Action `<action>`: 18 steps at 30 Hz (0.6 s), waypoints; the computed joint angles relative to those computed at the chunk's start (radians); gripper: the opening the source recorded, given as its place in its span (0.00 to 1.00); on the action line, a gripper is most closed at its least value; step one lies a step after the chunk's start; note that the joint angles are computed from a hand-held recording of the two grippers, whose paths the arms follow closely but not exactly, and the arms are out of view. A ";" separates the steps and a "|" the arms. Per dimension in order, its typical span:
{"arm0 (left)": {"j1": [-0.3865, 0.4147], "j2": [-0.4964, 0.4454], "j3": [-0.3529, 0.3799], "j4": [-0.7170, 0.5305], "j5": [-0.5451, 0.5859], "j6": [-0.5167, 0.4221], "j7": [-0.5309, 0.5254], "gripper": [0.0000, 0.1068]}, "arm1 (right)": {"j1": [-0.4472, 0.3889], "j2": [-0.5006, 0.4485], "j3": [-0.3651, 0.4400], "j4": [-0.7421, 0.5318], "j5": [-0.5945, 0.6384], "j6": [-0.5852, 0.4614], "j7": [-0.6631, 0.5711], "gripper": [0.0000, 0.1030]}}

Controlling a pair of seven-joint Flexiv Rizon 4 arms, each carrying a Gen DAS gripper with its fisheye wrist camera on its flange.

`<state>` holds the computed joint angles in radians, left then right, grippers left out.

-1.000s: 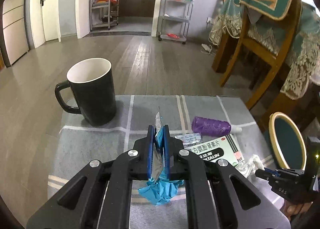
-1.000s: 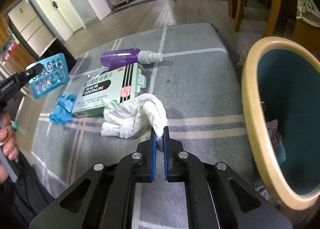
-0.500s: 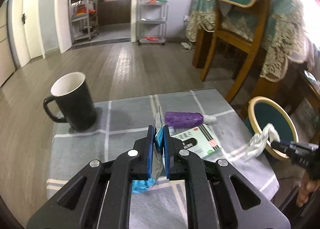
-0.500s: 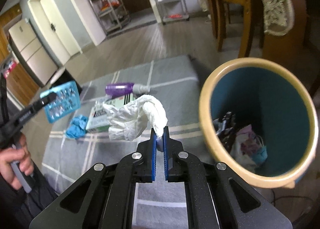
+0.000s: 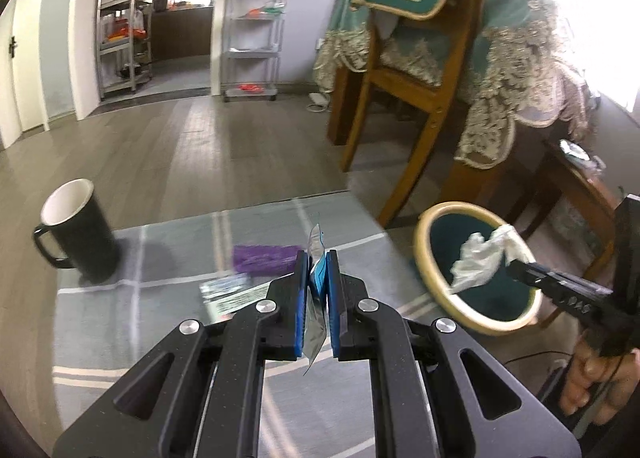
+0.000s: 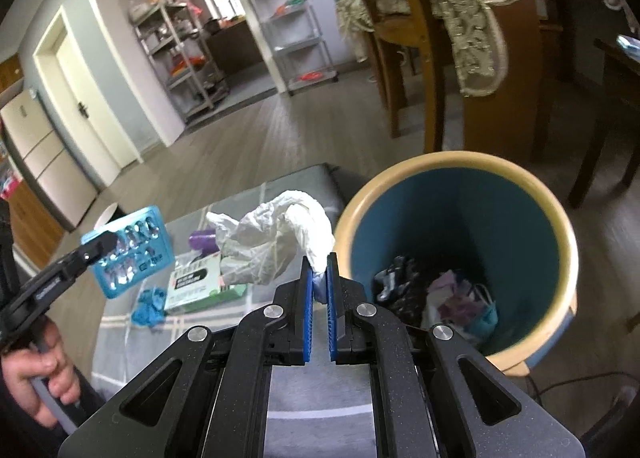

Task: Collect trash
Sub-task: 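Carry the blister pack and white glove over the bin and release both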

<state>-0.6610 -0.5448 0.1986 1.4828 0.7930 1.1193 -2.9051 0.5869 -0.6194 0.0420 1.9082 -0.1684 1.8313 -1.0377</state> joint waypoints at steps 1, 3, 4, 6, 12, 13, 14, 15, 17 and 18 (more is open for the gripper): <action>0.007 -0.011 -0.010 -0.016 -0.007 0.009 0.011 0.08 | 0.010 0.003 -0.014 0.005 0.011 0.006 0.004 0.07; 0.014 -0.032 -0.021 -0.046 -0.025 0.025 0.028 0.08 | 0.027 0.008 -0.044 0.012 0.035 0.014 0.014 0.07; 0.015 -0.042 -0.023 -0.060 -0.036 0.033 0.039 0.08 | 0.034 0.010 -0.054 0.015 0.045 0.017 0.016 0.07; 0.015 -0.070 -0.028 -0.098 -0.064 0.045 0.069 0.08 | 0.051 0.013 -0.083 0.022 0.069 0.023 0.023 0.07; 0.010 -0.160 -0.035 -0.208 -0.173 0.082 0.184 0.08 | 0.103 0.019 -0.164 0.041 0.129 0.018 0.042 0.07; 0.008 -0.175 -0.035 -0.226 -0.193 0.084 0.204 0.08 | 0.108 0.020 -0.173 0.043 0.136 0.018 0.045 0.07; 0.009 -0.190 -0.038 -0.243 -0.214 0.088 0.227 0.08 | 0.112 0.021 -0.181 0.046 0.143 0.019 0.048 0.07; 0.010 -0.208 -0.044 -0.266 -0.238 0.090 0.253 0.08 | 0.117 0.022 -0.191 0.050 0.152 0.020 0.052 0.07; 0.014 -0.246 -0.056 -0.315 -0.283 0.088 0.305 0.08 | 0.126 0.023 -0.207 0.054 0.166 0.020 0.060 0.07; 0.014 -0.263 -0.060 -0.334 -0.304 0.087 0.326 0.08 | 0.140 0.023 -0.226 0.058 0.182 0.021 0.069 0.07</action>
